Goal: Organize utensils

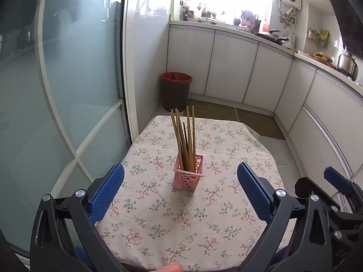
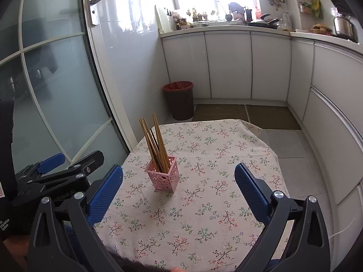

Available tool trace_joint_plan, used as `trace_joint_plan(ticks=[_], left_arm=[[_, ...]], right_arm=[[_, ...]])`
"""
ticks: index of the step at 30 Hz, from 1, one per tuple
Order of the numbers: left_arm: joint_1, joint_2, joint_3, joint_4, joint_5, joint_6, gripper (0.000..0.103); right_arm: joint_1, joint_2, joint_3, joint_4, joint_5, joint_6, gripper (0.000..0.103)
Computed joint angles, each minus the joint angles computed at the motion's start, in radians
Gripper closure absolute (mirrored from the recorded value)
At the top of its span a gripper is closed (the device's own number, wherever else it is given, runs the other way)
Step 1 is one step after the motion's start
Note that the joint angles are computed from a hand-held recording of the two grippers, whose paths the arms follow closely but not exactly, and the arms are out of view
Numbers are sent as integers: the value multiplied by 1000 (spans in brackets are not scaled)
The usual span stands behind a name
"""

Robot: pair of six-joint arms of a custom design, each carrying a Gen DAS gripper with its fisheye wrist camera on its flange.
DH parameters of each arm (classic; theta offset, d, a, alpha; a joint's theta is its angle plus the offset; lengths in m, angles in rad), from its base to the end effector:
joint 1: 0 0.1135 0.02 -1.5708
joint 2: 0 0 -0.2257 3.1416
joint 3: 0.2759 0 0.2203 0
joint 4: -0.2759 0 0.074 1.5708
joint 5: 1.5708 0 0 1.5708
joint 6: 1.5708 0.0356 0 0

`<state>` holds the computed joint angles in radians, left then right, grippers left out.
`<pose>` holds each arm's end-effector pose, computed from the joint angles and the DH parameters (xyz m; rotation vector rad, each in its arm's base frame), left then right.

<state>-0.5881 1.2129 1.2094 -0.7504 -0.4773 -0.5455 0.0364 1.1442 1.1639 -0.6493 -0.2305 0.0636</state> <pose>0.2005 -0.1141 0.3119 -0.1858 2.2172 -0.0601 0.2247 0.0163 0.3192 -0.0994 2.1959 0.3095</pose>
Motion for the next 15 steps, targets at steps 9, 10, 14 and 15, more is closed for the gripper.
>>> trace_joint_plan(ticks=[9,10,14,15], left_arm=[[-58,-34,-29,-34,-92,-12,7],[-47,-38,-31,-35,-85,-16,7],[-34,-51,-52,-18,-78,1,7],[-31,-53,-58,-12,-73,8,7]], right_arm=[[-11,-34,-37,-14,-20,-45,7],[-15,-34,-40,-12,-29,-47,7],[0,-32,-50,-10,-14,-46,7],[6,-31,-52,-7,-10,-47,7]])
